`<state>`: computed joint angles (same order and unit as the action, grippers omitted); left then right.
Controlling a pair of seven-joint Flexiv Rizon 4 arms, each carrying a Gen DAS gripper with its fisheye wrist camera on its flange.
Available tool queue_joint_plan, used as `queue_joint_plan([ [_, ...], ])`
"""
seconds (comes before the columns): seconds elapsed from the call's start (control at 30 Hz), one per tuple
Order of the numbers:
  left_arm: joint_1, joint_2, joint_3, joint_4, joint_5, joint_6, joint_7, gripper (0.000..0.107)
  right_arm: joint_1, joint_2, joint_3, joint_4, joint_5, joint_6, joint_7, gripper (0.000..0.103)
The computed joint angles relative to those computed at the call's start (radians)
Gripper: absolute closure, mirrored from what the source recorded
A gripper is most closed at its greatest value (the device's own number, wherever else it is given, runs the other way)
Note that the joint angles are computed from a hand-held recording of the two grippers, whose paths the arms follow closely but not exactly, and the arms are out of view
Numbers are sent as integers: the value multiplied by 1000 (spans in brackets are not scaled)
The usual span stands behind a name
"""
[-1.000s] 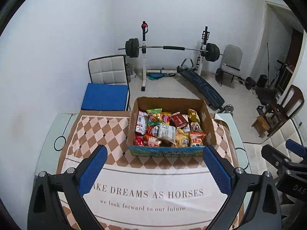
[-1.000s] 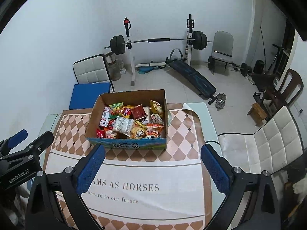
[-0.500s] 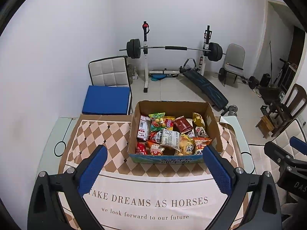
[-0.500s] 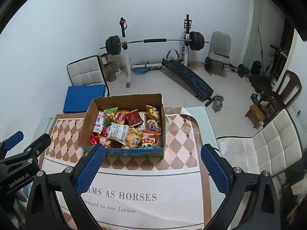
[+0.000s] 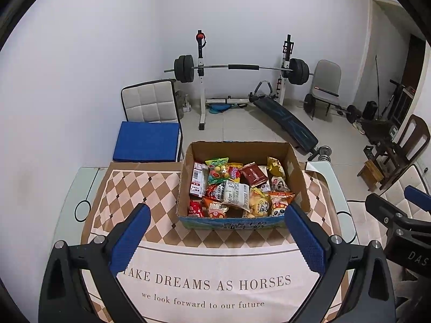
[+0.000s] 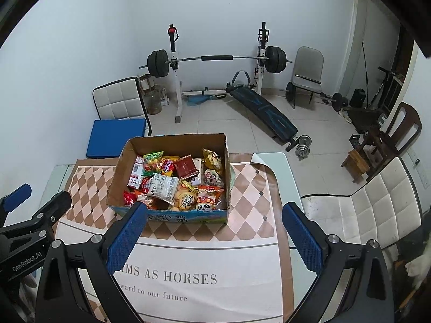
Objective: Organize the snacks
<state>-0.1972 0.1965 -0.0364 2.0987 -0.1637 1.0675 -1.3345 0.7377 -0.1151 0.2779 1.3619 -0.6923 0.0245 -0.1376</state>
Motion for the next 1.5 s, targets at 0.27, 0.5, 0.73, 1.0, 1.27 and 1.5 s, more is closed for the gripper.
queue_joint_plan([
  [0.27,0,-1,0,0,1,2,3,5,-2,0,0,6,7,11,-2,1],
  [0.5,-2,1,1,2,-3,2,8,5,4,-3,3,7,13,6,6,1],
  [0.73,-4,2,2,5,-7,6,13,5,5,-2,3,9,10,5,6,1],
  [1.0,-3,3,1,7,-6,9,12,5,9,-3,3,3,6,-4,4,1],
  [1.27,-4,5,1,6,-7,7,11,5,9,-2,3,3,5,-4,4,1],
  [1.5,-4,5,2,7,-10,6,13,5,10,-2,3,2,4,-7,5,1],
])
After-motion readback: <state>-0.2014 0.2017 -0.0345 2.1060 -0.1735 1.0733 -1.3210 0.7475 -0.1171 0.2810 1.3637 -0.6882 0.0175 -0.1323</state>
